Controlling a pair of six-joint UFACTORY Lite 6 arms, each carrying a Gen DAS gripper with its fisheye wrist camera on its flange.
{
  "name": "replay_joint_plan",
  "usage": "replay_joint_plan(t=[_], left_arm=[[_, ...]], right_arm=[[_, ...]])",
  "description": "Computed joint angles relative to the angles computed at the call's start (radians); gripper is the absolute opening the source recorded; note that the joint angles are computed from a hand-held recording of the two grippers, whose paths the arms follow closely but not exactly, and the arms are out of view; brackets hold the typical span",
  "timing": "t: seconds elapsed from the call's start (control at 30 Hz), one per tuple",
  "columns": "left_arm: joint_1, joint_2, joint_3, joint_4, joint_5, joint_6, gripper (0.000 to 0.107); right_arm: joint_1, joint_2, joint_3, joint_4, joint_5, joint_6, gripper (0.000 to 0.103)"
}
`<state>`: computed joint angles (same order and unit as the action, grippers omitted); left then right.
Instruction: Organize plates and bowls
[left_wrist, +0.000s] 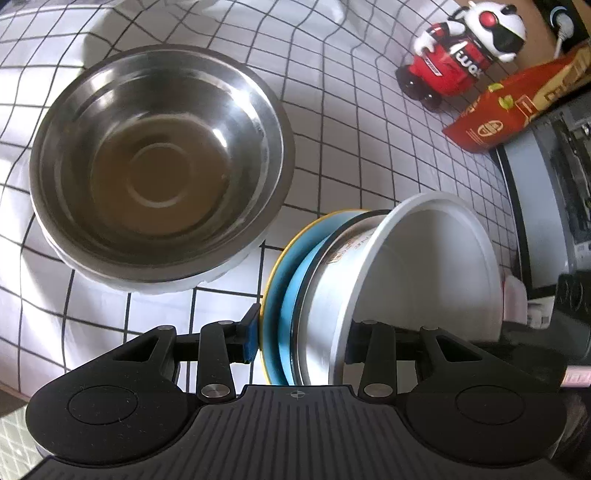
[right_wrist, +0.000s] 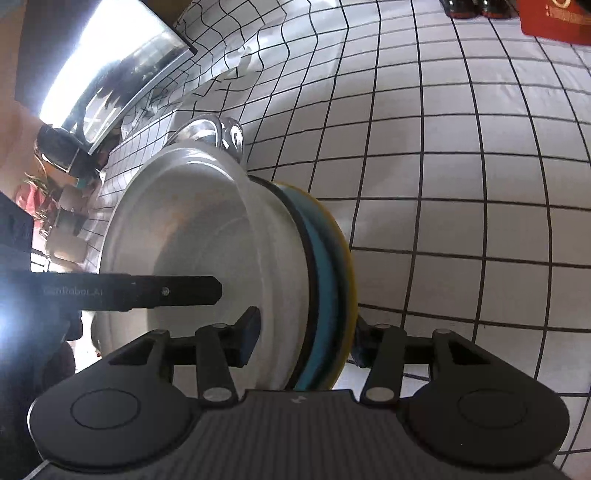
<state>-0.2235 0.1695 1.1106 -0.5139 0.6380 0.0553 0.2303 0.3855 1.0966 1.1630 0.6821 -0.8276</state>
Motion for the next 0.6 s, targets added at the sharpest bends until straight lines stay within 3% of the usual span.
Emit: replay_joint_plan(t=[0.2,0.4,0.6], left_arm=[[-0.051,-0.004,0.007,0.112,-0.023,-0.067,0.044],[-0.067,-0.012,-0.005,0.14,-0.045,-0.057,0.045],[-0.073,-0.003,0.003,0.151,-0.046,-0.045,0.048]], right_arm=[[0.0,0.059,0.074,-0.031,0.023,0.058,0.053],[-0.015,0.073,0.077,-0.066,0.099,0.074,0.053],[-0.022,0.08,0.078,-0.048,0.104,0.033,0.052]])
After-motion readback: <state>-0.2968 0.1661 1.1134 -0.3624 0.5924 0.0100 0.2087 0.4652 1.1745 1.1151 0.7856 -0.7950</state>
